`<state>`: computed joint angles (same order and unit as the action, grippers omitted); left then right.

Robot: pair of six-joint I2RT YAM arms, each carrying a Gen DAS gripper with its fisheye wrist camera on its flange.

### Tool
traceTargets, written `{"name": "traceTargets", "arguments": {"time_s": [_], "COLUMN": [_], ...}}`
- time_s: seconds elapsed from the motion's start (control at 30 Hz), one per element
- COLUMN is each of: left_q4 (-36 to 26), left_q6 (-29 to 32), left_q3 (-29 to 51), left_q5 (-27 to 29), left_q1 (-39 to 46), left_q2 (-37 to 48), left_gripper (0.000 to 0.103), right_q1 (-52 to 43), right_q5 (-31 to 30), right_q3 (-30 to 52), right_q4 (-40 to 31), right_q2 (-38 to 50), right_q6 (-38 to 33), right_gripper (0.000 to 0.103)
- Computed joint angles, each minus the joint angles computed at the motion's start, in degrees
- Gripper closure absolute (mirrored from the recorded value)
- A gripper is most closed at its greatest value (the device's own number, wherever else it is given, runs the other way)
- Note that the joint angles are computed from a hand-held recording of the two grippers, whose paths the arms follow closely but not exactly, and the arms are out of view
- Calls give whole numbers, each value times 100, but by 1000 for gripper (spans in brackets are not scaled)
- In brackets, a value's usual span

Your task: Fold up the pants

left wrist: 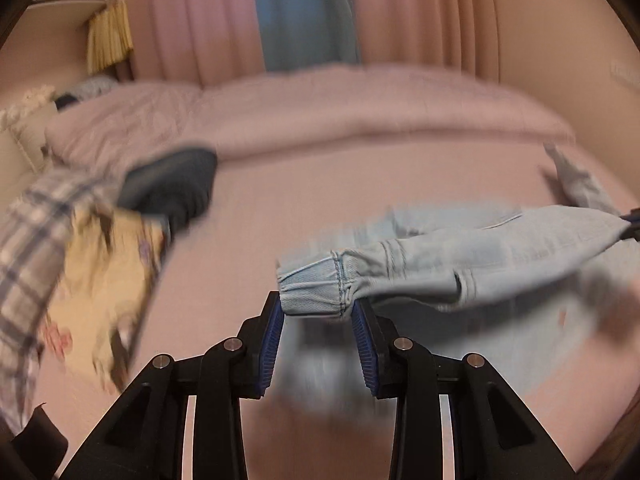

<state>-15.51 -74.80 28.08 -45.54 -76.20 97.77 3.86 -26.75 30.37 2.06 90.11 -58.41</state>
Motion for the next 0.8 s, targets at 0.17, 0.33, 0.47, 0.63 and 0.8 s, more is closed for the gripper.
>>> {"name": "traceTargets", "arguments": {"time_s": [0.17, 0.33, 0.47, 0.63, 0.8], "left_q4": [1005, 1067, 651, 793, 670], "left_q6": [-436, -357, -453, -1233, -1678], "left_q3": [-33, 66, 183, -160, -184], "left_q5": [662, 640, 516, 656, 964], "left_q1": [20, 185, 166, -26, -282], "left_q2": [1363, 1606, 1443, 1431, 1482], "left_gripper": [68, 68, 70, 70, 71], "right_q1": [418, 1051, 1285, 1287, 1176], "right_q5": [686, 1263, 1423, 1331, 1532], "right_q3": [-784, -682, -537, -748, -1045], "right_q4": [1782, 3027, 3062, 3017, 3807], "right_q2": [1754, 2652, 2582, 2342, 3048], "right_q6": [-67, 465, 848, 842, 457], "right_gripper": [99, 99, 100, 97, 93]}}
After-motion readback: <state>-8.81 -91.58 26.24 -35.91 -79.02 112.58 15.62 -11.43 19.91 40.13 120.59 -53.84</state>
